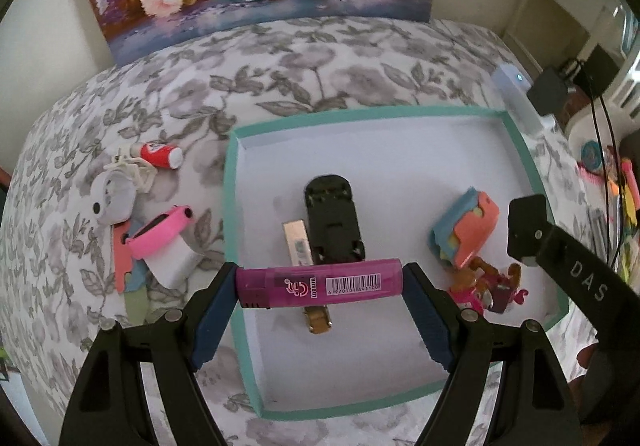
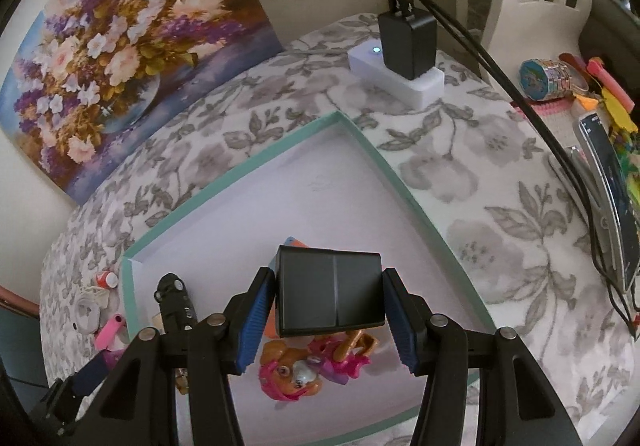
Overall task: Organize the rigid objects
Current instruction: 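Carry the purple tube and black charger over the teal tray with both tools, then open the left tool to drop the purple tube while the right tool releases the charger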
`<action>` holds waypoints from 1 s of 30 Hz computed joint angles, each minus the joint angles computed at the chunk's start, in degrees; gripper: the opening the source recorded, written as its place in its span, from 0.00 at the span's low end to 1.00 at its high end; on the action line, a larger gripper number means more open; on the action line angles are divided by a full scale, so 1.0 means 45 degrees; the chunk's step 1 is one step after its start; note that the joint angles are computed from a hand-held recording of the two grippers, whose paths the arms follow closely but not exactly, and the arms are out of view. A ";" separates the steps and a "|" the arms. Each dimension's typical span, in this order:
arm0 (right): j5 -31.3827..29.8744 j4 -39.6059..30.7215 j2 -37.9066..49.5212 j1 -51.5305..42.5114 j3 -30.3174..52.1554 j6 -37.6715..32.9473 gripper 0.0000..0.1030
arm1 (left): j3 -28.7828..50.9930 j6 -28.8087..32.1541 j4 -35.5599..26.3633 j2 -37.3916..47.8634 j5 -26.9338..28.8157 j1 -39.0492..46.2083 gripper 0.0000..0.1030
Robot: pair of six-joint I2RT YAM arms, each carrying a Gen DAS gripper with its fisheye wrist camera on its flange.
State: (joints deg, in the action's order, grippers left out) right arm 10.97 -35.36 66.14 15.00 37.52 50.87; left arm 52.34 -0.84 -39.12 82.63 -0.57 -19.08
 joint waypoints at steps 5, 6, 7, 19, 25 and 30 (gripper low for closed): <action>-0.0089 0.0093 0.0140 -0.0094 -0.0106 -0.0040 0.56 | -0.0056 -0.0077 -0.0003 0.0252 -0.0247 -0.0232 0.80; -0.0090 0.0099 0.0162 -0.0098 -0.0111 -0.0032 0.56 | -0.0048 -0.0085 -0.0006 0.0285 -0.0263 -0.0242 0.80; -0.0085 0.0094 0.0175 -0.0112 -0.0109 -0.0020 0.56 | -0.0050 -0.0096 -0.0010 0.0311 -0.0274 -0.0242 0.80; -0.0072 -0.0022 0.0274 -0.0074 -0.0094 0.0015 0.56 | 0.0048 -0.0148 -0.0195 0.0566 -0.0273 -0.0219 0.80; -0.0131 0.0013 0.0553 -0.0112 -0.0075 0.0045 0.56 | 0.0121 -0.0198 -0.0247 0.0813 -0.0374 -0.0251 0.80; 0.0037 -0.0138 0.0534 -0.0006 0.0078 -0.0016 0.56 | 0.0165 -0.0202 -0.0289 0.0691 -0.0384 -0.0210 0.80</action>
